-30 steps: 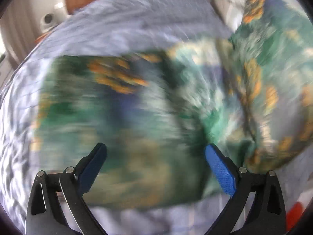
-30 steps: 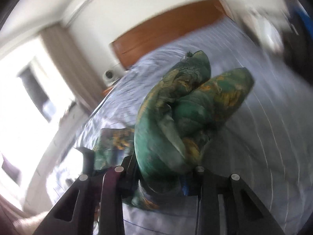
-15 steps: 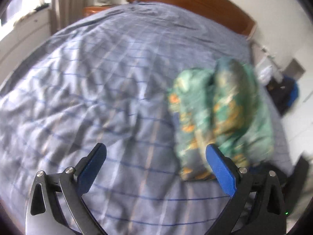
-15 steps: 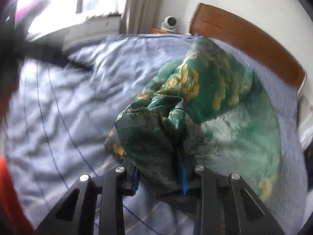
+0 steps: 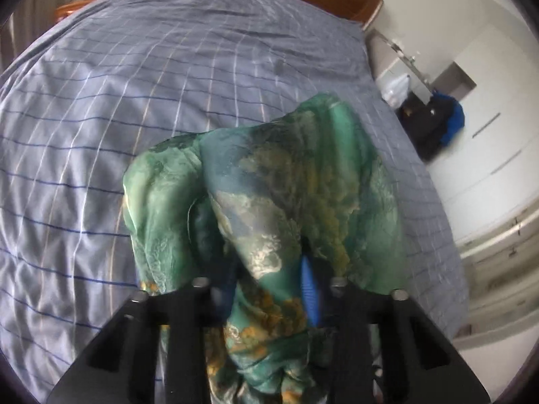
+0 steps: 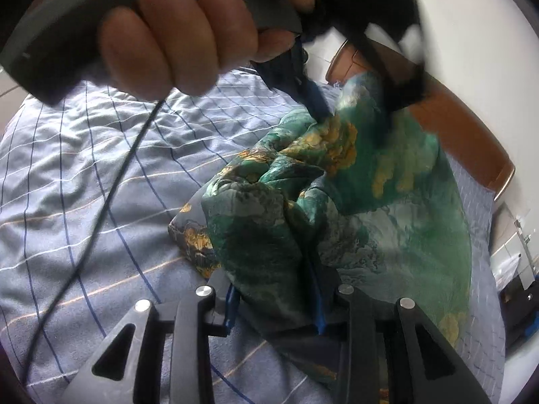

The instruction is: Fold large clothes

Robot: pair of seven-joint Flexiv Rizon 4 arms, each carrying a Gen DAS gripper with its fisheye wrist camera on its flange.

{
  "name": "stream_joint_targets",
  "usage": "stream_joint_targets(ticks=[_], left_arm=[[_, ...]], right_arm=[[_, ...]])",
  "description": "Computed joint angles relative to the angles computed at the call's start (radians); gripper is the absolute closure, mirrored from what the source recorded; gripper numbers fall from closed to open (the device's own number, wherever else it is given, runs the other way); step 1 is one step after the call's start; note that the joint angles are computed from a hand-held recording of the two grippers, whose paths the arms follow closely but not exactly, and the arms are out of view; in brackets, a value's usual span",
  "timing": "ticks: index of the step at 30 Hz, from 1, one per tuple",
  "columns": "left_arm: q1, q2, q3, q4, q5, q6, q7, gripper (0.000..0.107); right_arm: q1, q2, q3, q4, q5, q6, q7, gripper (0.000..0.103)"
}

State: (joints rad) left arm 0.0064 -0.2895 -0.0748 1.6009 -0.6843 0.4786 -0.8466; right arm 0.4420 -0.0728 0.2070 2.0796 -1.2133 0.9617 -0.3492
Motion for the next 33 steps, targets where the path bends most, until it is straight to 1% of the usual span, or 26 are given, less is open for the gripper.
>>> stream_joint_targets(ticks=[2,3,4,6,8,9,10,13,15,17,18,19,20,21,22,23,24,25,26,27,28,29,30,31,32,33], left_arm=[[-0.004,-0.001,0.005,0.01,0.013,0.035,0.005,0.089],[-0.007,-0.002,0.009,0.018,0.024,0.065,0.012,0.091],[-0.008,-0.005,0.011,0.022,0.032,0.088,0.014,0.092],[-0.001,-0.014,0.015,0.025,0.039,0.117,0.008,0.093],[0.017,-0.029,0.013,0.016,0.03,0.115,0.011,0.093],[0.023,-0.032,0.013,0.015,0.028,0.116,0.012,0.093],[0.029,-0.037,0.015,0.013,0.029,0.121,0.011,0.093],[0.043,-0.055,0.017,0.008,0.035,0.141,0.0,0.093],[0.051,-0.066,0.015,0.008,0.033,0.148,-0.011,0.093],[0.055,-0.067,0.011,0.018,0.029,0.159,-0.008,0.093],[0.05,-0.065,0.013,0.033,0.037,0.184,-0.004,0.093],[0.049,-0.061,0.012,0.046,0.039,0.2,0.005,0.093],[0.048,-0.059,0.009,0.061,0.034,0.213,0.017,0.092],[0.051,-0.058,0.004,0.08,0.016,0.218,0.022,0.092],[0.053,-0.054,0.0,0.095,-0.002,0.223,0.025,0.092],[0.052,-0.051,-0.003,0.111,-0.02,0.237,0.03,0.091],[0.049,-0.049,-0.005,0.124,-0.034,0.252,0.031,0.09],[0.046,-0.05,-0.004,0.129,-0.037,0.262,0.023,0.09],[0.038,-0.048,-0.002,0.135,-0.031,0.279,0.009,0.088],[0.028,-0.041,0.001,0.142,-0.02,0.304,-0.003,0.082],[0.023,-0.032,0.003,0.148,-0.013,0.321,-0.008,0.079],[0.023,-0.021,0.005,0.147,-0.006,0.319,-0.016,0.071],[0.023,-0.016,0.009,0.139,0.007,0.308,-0.031,0.052],[0.027,-0.008,0.016,0.124,0.025,0.279,-0.054,0.039],[0.037,-0.003,0.014,0.114,0.014,0.244,-0.053,0.023],[0.046,0.007,0.014,0.111,-0.002,0.222,-0.051,0.013]], right_arm=[[-0.012,0.028,0.002,0.022,0.014,0.044,0.006,0.055],[-0.02,0.036,0.004,0.029,0.035,0.083,-0.005,0.047],[-0.029,0.055,0.008,0.044,0.073,0.136,-0.023,0.043],[-0.055,0.119,0.017,0.095,0.178,0.257,-0.049,0.043],[-0.094,0.187,0.018,0.146,0.229,0.35,-0.026,0.043],[-0.123,0.227,0.019,0.17,0.243,0.377,-0.005,0.043],[-0.16,0.269,0.016,0.189,0.256,0.381,0.024,0.043],[-0.254,0.32,0.009,0.198,0.283,0.349,0.064,0.043],[-0.304,0.299,-0.001,0.187,0.308,0.355,0.071,0.043],[-0.29,0.232,-0.014,0.156,0.407,0.367,-0.011,0.043],[-0.265,0.18,-0.022,0.141,0.487,0.398,-0.079,0.043],[-0.24,0.147,-0.023,0.132,0.577,0.41,-0.144,0.038],[-0.21,0.112,-0.018,0.111,0.687,0.368,-0.202,0.038],[-0.193,0.091,-0.014,0.101,0.767,0.341,-0.238,0.037],[-0.191,0.065,-0.014,0.11,0.783,0.357,-0.219,0.036],[-0.194,0.062,-0.027,0.137,0.734,0.394,-0.166,0.035],[-0.205,0.064,-0.046,0.171,0.64,0.449,-0.08,0.035],[-0.212,0.065,-0.05,0.182,0.611,0.465,-0.054,0.034],[-0.21,0.068,-0.046,0.18,0.637,0.455,-0.075,0.034],[-0.203,0.069,-0.038,0.164,0.691,0.424,-0.124,0.032],[-0.197,0.073,-0.032,0.152,0.729,0.393,-0.158,0.03],[-0.191,0.082,-0.027,0.135,0.762,0.349,-0.188,0.029],[-0.189,0.101,-0.024,0.128,0.788,0.318,-0.212,0.025],[-0.186,0.128,-0.016,0.122,0.804,0.284,-0.218,0.022],[-0.187,0.15,-0.009,0.122,0.805,0.266,-0.206,0.022],[-0.19,0.171,-0.004,0.13,0.809,0.262,-0.196,0.022]])
